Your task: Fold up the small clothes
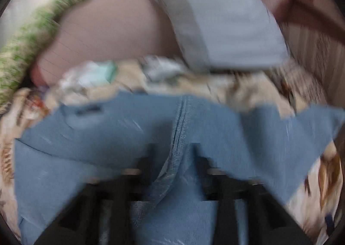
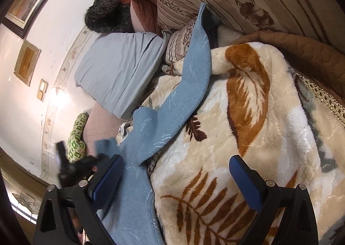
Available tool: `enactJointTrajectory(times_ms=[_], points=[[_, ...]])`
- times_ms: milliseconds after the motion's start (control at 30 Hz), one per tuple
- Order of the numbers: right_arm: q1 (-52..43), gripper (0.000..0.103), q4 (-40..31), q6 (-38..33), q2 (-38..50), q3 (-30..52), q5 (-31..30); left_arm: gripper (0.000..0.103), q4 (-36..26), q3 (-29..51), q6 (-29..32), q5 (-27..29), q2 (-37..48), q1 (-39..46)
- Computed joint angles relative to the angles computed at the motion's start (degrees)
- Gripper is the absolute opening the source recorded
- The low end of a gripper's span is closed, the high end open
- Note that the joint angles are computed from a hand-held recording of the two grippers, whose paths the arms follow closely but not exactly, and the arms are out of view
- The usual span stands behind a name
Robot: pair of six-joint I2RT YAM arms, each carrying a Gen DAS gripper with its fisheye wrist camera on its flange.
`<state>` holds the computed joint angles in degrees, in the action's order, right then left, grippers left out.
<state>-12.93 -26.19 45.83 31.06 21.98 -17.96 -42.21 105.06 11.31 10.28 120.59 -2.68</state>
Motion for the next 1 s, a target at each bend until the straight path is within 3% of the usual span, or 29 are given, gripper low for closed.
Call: enactJointTrajectory(times_ms=[33, 67, 133, 300, 433, 567, 633, 700, 733, 800, 900, 1000], points=[[0.0, 0.1, 0.5, 0.0, 0.6, -0.1, -0.6, 0.079, -1.1, 0.1, 0.5, 0.5, 0.4, 0.4], [0.0, 0.1, 0.8, 0.1, 1.3, -0.2, -1.1, 0.084, -2.2, 0.3, 1.0, 0.8, 0.6, 0.8], [1.0, 0.1, 1.3, 0.5, 2.3, -0.3, -1.0, 0.084, -5.6, 1.8, 3.1, 2.9, 0.4, 2.3], [0.1, 0.1, 1.3, 0.6, 2.0, -0.4, -0.8, 0.086, -5.8, -2.2, 7.7, 9.6, -6.3, 10.4], [-6.5, 0.1, 1.7, 0.6, 3.3, -1.0, -7.0, 0.096, -1.1, -7.0, 7.9, 9.4, -8.8, 18.2], [-13.7, 0.1, 3.7, -3.2, 9.8, 1.5, -13.4, 0.096, -7.1, -3.2, 6.4, 9.1, -3.1, 20.7], [-15.8, 0.1, 6.3, -6.0, 17.6, 4.6, -15.5, 0.096, -3.3, -8.2, 9.4, 5.2, -3.9, 19.1], [-17.5, 0.1, 10.2, -8.7, 28.9, 9.7, -17.6, 0.096, 1.5, -13.0, 11.4, -2.0, -3.3, 16.9], [-18.2, 0.1, 11.3, -9.4, 33.7, 12.6, -17.2, 0.097, 1.4, -13.4, 10.9, -4.2, -2.1, 16.6], [-19.3, 0.1, 12.7, -9.3, 40.0, 17.5, -14.9, 0.098, 7.4, -18.9, 10.2, -1.9, -4.9, 17.6], [-19.6, 0.1, 13.5, -11.7, 46.4, 24.5, -10.4, 0.098, 7.1, -20.2, 11.3, 0.4, -6.0, 18.7], [-18.7, 0.1, 11.6, -14.7, 51.5, 31.3, -1.8, 0.098, 5.2, -19.7, 11.7, 4.4, -6.5, 20.8]])
